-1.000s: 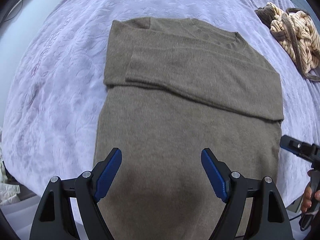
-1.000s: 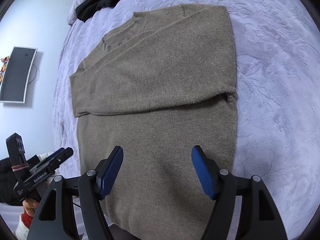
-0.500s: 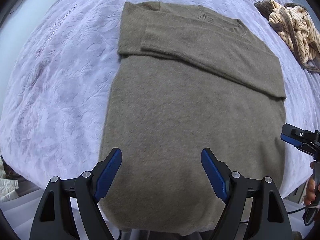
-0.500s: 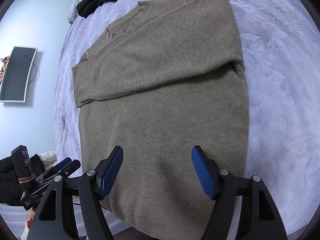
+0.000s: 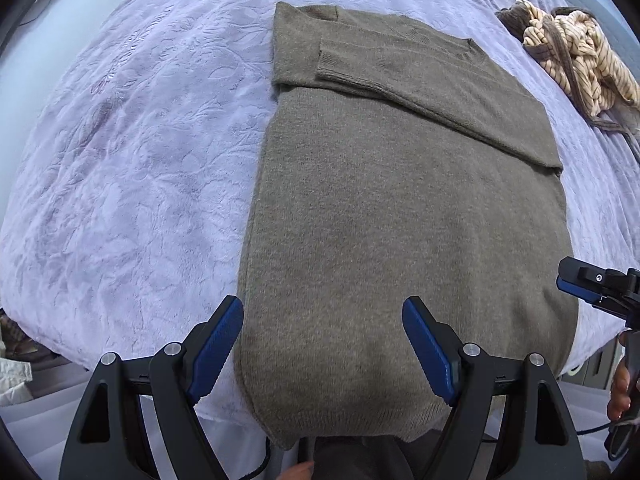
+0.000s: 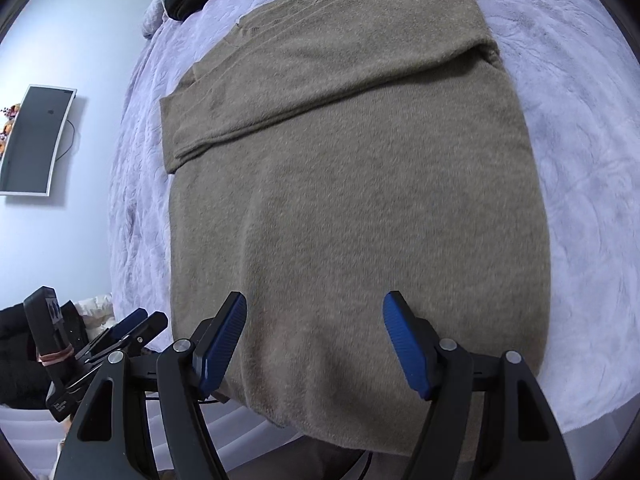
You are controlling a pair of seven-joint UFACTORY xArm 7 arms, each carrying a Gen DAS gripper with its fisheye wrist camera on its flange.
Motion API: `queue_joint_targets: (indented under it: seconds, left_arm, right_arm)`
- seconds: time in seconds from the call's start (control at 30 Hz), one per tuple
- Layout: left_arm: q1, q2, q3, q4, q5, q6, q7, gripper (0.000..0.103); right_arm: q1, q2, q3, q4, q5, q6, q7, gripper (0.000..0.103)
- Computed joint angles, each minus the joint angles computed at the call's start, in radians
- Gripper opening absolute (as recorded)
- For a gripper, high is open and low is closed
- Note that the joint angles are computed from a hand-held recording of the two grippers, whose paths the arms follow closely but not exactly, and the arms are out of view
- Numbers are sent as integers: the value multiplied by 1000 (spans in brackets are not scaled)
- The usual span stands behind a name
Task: Fold small clothes
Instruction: 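Move both tools open toward the sweater hem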
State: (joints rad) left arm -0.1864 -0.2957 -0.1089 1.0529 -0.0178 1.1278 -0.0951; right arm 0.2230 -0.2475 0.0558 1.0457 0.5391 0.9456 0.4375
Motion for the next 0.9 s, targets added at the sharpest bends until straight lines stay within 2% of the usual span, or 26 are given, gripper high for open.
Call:
queue_joint_targets:
  seconds: [0.03,0.07,0.13,0.23,0.47,0.63,0.83,0.9]
  left_arm:
    - [0,-13,5,-12,-9,1,5,99]
    - [0,-24,8,-23,-13,-1,7,103]
    - [1,-52,17,-49,-24,-6,27,103]
    - [11,-87,28,-93,-31,5,43,103]
    - [46,-124,76,-178,-73,24,108,103]
    - [48,-154,142,-245,-217,64,239,103]
    - [43,-196,145,-308,-303,101,340,103]
    - [43,-206,143,-328,-321,101,358,103]
  right_arm:
    - [2,-14,8,-12,-6,-5,14,74]
    - [4,-25,12,-21,-10,-8,24,74]
    - [9,-52,17,-44,-18,-15,42,83]
    - [16,-99,25,-82,-47,-34,65,83]
    - [14,-221,9,-190,-95,-4,126,83]
    - [4,-360,-19,-329,-103,39,146,83]
    - [-7,-533,-55,-485,-73,72,157,83]
    - [6,-572,-72,-537,-34,53,143,83]
